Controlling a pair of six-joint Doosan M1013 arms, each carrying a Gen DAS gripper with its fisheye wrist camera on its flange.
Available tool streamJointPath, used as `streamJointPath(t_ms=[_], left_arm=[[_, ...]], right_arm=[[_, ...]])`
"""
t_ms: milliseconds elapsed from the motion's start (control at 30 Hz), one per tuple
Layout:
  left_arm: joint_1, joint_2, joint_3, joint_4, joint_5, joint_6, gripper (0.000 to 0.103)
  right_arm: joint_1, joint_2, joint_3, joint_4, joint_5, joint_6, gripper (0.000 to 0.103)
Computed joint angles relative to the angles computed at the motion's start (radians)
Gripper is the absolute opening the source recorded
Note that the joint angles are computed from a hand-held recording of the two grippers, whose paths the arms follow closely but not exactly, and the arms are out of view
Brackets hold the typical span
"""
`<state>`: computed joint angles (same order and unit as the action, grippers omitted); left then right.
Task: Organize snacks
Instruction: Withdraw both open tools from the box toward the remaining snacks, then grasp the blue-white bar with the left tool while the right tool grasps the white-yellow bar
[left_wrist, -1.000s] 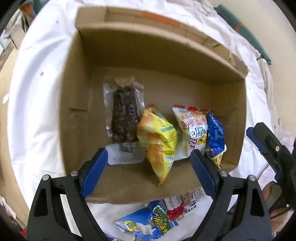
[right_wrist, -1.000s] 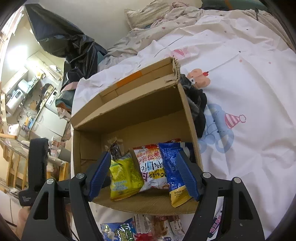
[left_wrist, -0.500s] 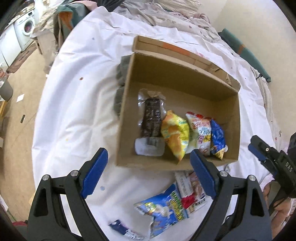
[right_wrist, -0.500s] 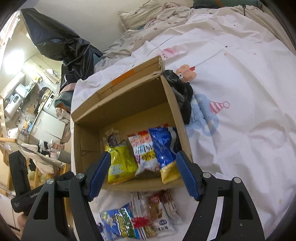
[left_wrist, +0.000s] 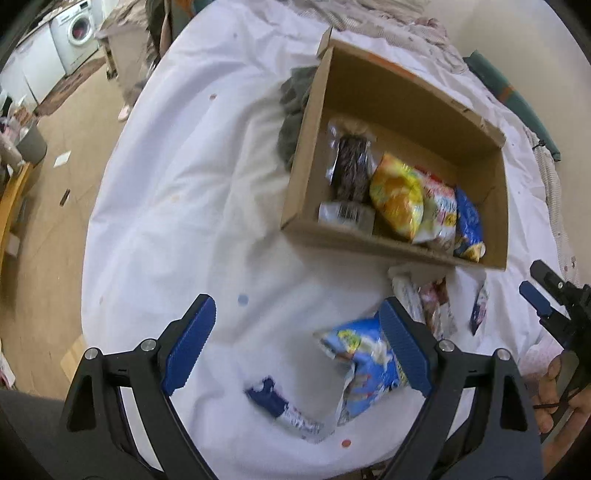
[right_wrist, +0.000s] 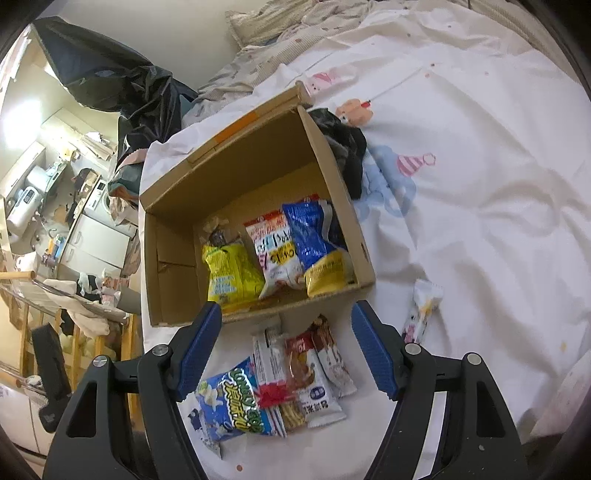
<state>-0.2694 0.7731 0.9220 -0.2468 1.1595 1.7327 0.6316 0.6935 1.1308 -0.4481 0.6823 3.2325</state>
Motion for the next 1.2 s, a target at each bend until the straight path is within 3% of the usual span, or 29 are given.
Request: streamJointPath(t_ms=[267,467,600,733,833,867,900,1200], left_arm=[[0.002,-0.028,0.077,0.048,-0.016,-0.052,0.088],[0.002,-0.029,0.105,0.069,0.022,-0.096,0.086],[0.000,-0.032,0.130,0.081,0.052,-0.132,0.065],[-0.009,-0.028,0.156,0.087,0.111,-0.119,0.051],[-0.030,-0.028,0.166,0.127,0.118,-0.040,0.034],[-0.038,-0.028,0.169,0.138,0.112,-0.011,0.021],[-0.042,-0.025,0.167,0.147,0.116,0.002,0.017],[-0.031,-0.022,0.076,0.131,0.127,0.072,0.014]], right_arm=[[0.007,0.007,-0.002,0.078,0.002,-0.034,0.075],[0.009,0.010,-0.009,0.086,0.003,-0.047,0.075],[0.007,0.012,-0.009,0.096,0.002,-0.044,0.075],[0.007,0.012,-0.010,0.097,-0.002,-0.049,0.075],[0.007,0.013,-0.012,0.099,0.003,-0.051,0.075],[0.007,0.013,-0.013,0.101,0.006,-0.053,0.075],[0.006,0.013,-0.013,0.104,0.007,-0.054,0.075],[-0.003,-0.019,0.046,0.068,0.033,0.070,0.075]])
